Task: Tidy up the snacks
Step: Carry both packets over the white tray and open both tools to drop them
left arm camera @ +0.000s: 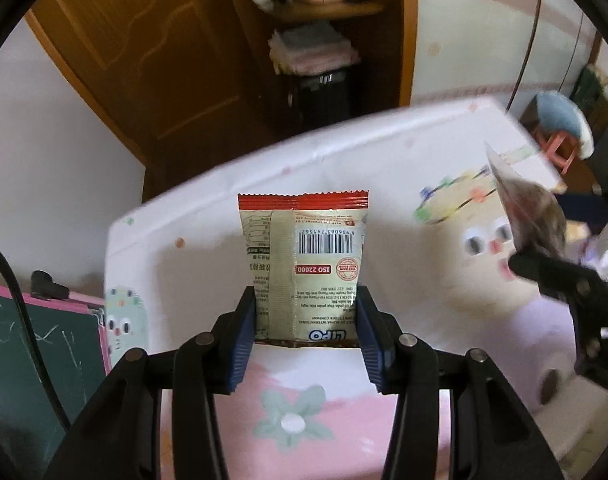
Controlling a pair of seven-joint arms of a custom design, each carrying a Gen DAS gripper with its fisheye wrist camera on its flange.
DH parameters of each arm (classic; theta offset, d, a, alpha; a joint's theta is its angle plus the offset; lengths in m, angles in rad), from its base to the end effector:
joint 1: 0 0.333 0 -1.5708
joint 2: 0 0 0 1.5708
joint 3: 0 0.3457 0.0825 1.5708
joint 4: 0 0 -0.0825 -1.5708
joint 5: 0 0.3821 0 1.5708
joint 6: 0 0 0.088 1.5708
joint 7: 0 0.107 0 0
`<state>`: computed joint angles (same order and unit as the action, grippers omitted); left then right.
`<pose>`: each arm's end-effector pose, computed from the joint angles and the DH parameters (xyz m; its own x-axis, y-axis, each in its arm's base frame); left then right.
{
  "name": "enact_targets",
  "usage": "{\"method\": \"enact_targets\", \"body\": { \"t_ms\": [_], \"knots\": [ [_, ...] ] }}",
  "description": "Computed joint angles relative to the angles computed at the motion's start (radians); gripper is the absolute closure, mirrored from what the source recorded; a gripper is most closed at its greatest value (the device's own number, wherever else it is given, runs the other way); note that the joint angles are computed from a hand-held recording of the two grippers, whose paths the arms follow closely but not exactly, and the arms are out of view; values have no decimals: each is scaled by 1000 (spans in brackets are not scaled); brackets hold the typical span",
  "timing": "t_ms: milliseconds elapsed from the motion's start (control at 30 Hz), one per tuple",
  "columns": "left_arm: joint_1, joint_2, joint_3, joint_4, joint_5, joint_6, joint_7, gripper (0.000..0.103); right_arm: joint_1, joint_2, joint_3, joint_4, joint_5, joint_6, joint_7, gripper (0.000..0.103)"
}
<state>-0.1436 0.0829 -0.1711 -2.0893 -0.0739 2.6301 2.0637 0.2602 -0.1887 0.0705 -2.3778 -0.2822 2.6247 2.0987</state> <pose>0.5705 -0.1815 0.4661 -0.6494 -0.7470 -0.1423 -0.6423 0.6390 -0.4233 0.4702 0.1697 0.4728 0.0172 -0.9998 0.0103 -0.8888 -0.0200 -0.4578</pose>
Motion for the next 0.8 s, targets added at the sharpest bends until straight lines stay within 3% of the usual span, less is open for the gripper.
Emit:
{"method": "enact_targets", "body": {
  "t_ms": [267,433,633,800],
  "knots": [
    [-5,-330,18,-151,-161,-34,143,58,43,-343,79,-84,14,-105,161,61],
    [-40,-556,85,-233,-285,-143,249,58,65,-505,137,-68,18,-226,292,61],
    [-32,-730,143,-291,-361,-321,287,57,105,-632,230,-72,-19,-366,402,61],
    [0,-839,160,-405,-404,-368,313,57,173,-674,287,-137,-18,-417,509,61]
  ]
}}
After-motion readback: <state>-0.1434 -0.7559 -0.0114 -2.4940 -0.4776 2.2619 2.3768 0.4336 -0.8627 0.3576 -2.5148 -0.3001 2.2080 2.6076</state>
